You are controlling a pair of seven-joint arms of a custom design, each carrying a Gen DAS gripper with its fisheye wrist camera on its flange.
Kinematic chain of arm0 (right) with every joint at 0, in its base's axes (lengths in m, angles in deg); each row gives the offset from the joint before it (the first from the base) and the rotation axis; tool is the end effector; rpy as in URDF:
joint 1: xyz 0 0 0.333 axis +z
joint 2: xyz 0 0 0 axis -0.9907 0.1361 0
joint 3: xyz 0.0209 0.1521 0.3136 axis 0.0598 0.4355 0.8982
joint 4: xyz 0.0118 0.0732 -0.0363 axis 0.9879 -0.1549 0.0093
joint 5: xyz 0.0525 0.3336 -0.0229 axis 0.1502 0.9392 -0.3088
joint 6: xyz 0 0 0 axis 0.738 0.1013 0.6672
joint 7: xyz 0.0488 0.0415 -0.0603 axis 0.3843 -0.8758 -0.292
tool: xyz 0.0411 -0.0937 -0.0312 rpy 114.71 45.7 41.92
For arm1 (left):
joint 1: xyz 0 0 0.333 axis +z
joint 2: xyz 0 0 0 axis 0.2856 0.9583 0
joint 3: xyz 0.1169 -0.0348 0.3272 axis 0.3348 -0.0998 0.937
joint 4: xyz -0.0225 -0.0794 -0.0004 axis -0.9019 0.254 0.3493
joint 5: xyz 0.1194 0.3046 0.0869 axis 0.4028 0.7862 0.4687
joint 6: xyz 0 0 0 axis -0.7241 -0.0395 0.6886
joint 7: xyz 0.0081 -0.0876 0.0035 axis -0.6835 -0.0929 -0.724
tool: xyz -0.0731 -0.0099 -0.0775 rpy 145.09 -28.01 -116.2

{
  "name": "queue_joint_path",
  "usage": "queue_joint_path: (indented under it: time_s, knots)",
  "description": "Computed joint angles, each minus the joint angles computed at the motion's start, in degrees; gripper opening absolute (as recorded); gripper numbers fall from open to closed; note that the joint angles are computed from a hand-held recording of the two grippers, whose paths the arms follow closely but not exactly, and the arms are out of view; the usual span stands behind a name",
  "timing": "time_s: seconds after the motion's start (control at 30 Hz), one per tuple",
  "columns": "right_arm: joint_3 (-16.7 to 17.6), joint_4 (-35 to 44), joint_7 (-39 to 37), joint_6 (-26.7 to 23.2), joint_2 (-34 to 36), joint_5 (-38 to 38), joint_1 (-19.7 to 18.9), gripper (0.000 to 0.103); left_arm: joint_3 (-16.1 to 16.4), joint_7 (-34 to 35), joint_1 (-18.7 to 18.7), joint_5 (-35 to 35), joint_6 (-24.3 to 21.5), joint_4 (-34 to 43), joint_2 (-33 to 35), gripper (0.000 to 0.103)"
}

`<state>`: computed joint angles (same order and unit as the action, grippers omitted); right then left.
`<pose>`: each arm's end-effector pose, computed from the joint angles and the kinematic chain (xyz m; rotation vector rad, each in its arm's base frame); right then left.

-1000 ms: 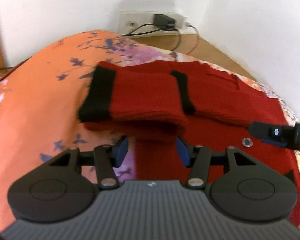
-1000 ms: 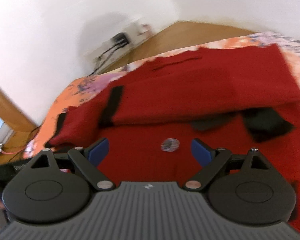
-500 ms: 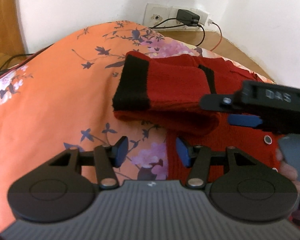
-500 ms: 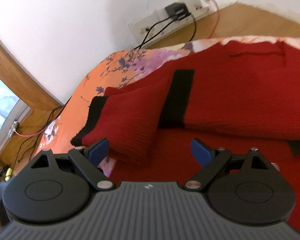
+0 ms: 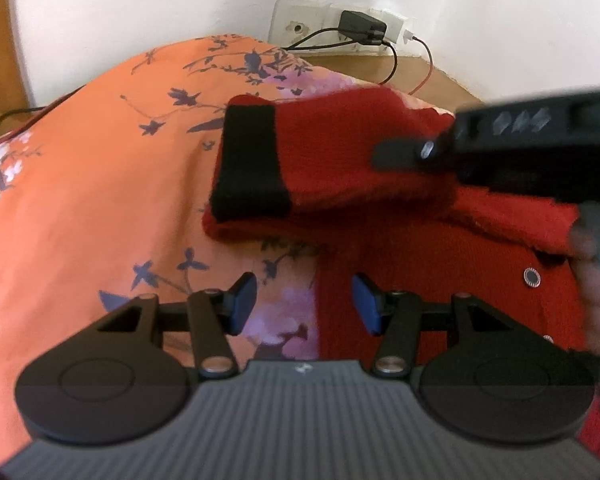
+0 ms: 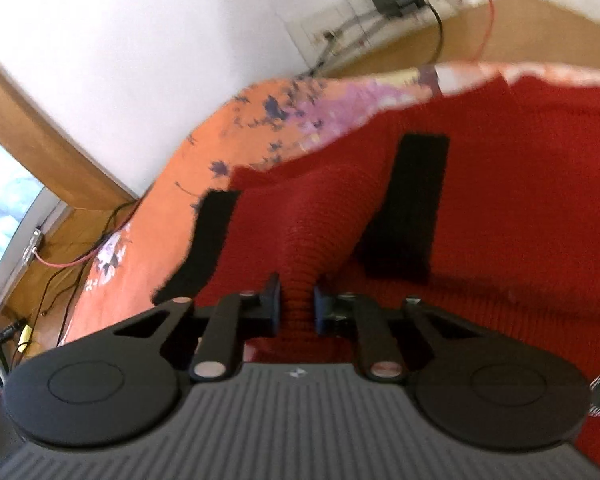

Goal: Fold small clothes
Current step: 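Lift the grasped cardigan side with the right gripper, fold it inward, open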

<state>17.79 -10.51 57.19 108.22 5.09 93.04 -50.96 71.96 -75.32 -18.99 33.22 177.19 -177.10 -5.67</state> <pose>0.5159 0.4649 0.4298 -2.0790 1.0088 0.2659 0.3650 -0.4293 0.3987 -2.2320 1.2397 -0.6878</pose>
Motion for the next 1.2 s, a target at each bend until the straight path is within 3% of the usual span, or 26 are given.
queue_joint_path:
  time_s: [0.2,0.33,0.6,0.7,1.0,1.2]
  knots:
    - [1.64,1.9,-6.57,-1.0,-2.5,2.27,-1.86,0.014,1.16,0.95,0.13,2.46,-0.3,2.91,2.41,0.055]
    - [1.9,1.42,-10.8,1.45,-4.43,4.85,-2.02,0.014,1.99,2.8,0.22,2.8,-0.93,5.24,4.24,0.055]
    - [1.17,-0.37,-19.81,5.24,-8.66,8.96,-3.72,0.013,2.98,3.72,0.95,2.63,2.05,6.45,5.85,0.055]
    - [0.58,-1.33,-20.99,6.72,-9.89,11.23,-4.73,0.013,3.23,5.39,0.45,1.8,0.69,7.6,6.7,0.055]
    - [-2.61,-6.02,-16.92,11.62,-10.79,11.87,-6.37,0.013,3.39,7.58,-0.03,0.91,-0.32,8.19,7.04,0.055]
    - [-2.46,-9.89,-14.06,14.78,-10.52,13.51,-8.21,0.013,3.49,8.7,-0.37,0.36,-0.94,8.76,7.33,0.055]
